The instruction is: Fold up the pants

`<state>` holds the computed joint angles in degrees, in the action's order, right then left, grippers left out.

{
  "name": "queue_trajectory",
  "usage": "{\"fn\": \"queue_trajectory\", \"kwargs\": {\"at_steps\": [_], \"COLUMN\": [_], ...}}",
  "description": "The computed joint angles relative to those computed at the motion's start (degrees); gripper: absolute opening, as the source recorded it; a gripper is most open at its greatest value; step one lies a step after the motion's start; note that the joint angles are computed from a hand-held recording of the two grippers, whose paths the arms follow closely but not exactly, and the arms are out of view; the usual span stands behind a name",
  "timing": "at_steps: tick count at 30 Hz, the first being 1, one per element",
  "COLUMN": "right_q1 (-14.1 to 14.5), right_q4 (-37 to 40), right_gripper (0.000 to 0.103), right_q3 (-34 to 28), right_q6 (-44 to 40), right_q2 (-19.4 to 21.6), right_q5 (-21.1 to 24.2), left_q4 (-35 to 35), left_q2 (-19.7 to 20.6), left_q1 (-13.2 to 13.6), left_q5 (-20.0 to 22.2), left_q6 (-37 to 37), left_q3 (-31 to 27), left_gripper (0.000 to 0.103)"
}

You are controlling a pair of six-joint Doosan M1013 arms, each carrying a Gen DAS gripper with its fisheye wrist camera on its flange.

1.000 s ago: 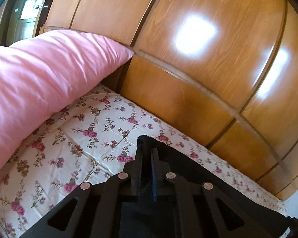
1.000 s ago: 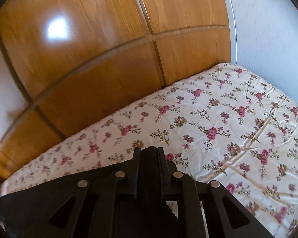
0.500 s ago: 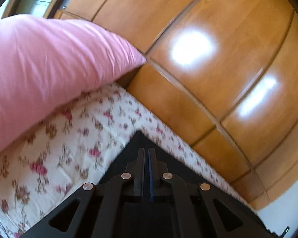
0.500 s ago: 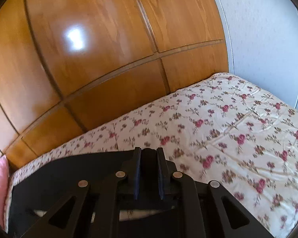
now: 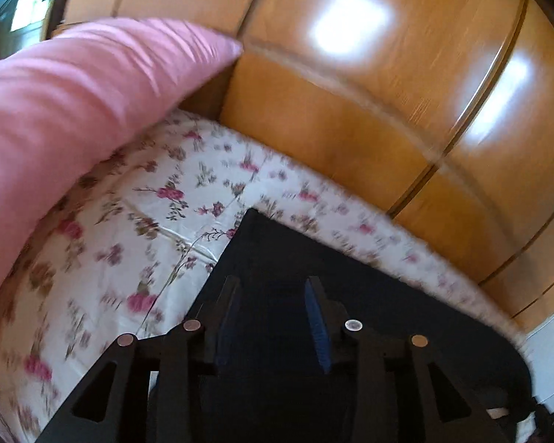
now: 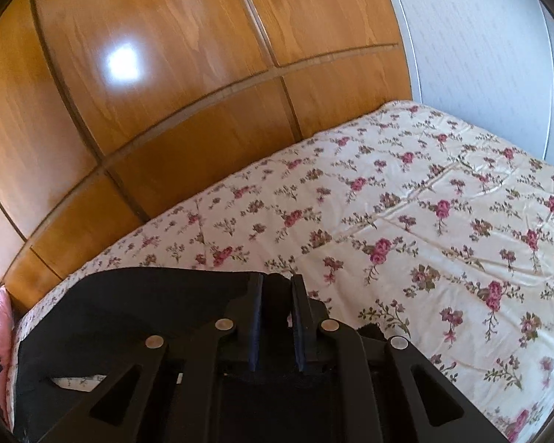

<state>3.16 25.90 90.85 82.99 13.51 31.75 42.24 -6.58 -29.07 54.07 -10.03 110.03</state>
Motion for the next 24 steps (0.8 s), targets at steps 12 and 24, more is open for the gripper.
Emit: {"fn": "queue_trajectory", "kwargs": {"at_steps": [12,24], "right_q1": [1.4,1.1], "right_q4": [-9.5,-8.7], "right_gripper": [0.014,0.014], "right_q3": [-2.6,-3.6], "right_q6": [10.5,12.2], "right_q2": [2.3,3.2], "right_q5": [3.3,3.0], "left_q4": [-10.3,3.9], "left_q2": [5.8,0.5], "left_q1": [11.1,5.3], "left_q5": [-8.2,-9.3], "left_q6": [12.7,3.4], "left_q3": [-1.5,0.3], "left_gripper": [0.036,0.007]}}
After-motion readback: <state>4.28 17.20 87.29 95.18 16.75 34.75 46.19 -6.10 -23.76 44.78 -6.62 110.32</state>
